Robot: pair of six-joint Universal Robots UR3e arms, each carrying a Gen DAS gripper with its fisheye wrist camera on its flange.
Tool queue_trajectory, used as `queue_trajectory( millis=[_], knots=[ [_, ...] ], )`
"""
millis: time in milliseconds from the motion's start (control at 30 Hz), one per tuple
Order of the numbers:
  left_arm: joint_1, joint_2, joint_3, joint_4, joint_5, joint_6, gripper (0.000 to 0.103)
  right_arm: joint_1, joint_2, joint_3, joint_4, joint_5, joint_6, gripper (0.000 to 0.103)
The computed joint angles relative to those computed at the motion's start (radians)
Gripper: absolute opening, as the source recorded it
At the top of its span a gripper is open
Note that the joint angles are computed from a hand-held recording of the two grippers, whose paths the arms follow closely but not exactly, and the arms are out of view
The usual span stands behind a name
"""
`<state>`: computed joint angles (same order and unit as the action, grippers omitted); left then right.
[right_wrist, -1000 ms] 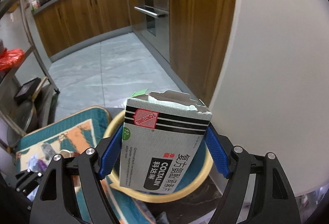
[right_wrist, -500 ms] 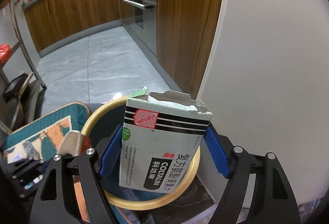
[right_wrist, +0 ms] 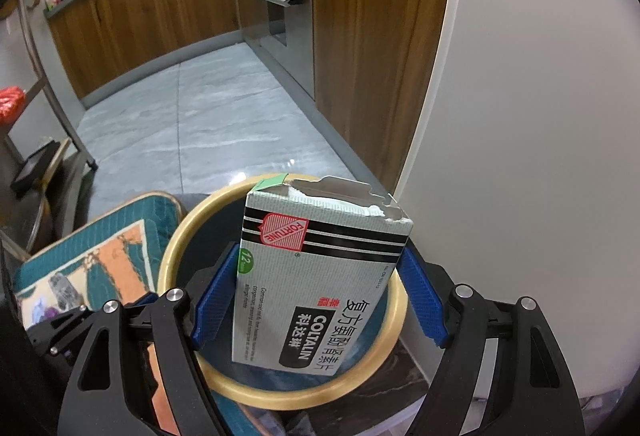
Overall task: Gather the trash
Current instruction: 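Carry the box and cup over the teal bin and open both tools, then grasp the crumpled blue-silver wrapper with the right tool while the left tool approaches the wet-wipe packet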
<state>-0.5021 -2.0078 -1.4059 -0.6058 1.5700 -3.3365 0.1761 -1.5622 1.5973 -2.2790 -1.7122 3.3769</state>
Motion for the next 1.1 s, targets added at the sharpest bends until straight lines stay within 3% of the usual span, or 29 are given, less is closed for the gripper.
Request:
queue_trajectory(
  millis=[200,367,433,600,800,933,1100],
  knots=[
    [-0.001,0.091,-0.100,0.026,0.061,0.011,0.046,0.018,0.006,-0.011,-0.016,-0.016,0.010,0.081],
    [0.004,0.202,-0.194,0.039,0.101,0.037,0.061,0.053,0.013,-0.044,-0.025,-0.038,0.045,0.091],
    [0.010,0.262,-0.241,0.044,0.121,0.047,0.072,0.075,0.019,-0.061,-0.033,-0.046,0.053,0.092],
    [0.035,0.435,-0.335,0.007,0.164,0.048,0.086,0.147,0.053,-0.125,-0.046,-0.080,0.050,0.096],
    [0.114,0.633,-0.346,-0.138,0.180,0.131,0.096,0.235,0.113,-0.237,-0.054,-0.077,0.091,0.098],
    [0.246,0.771,-0.334,-0.270,0.117,0.197,0.097,0.300,0.188,-0.352,-0.038,-0.095,0.101,0.098],
    [0.466,0.951,-0.369,-0.398,0.034,0.349,0.097,0.376,0.291,-0.503,0.011,-0.115,0.071,0.098]
  ],
)
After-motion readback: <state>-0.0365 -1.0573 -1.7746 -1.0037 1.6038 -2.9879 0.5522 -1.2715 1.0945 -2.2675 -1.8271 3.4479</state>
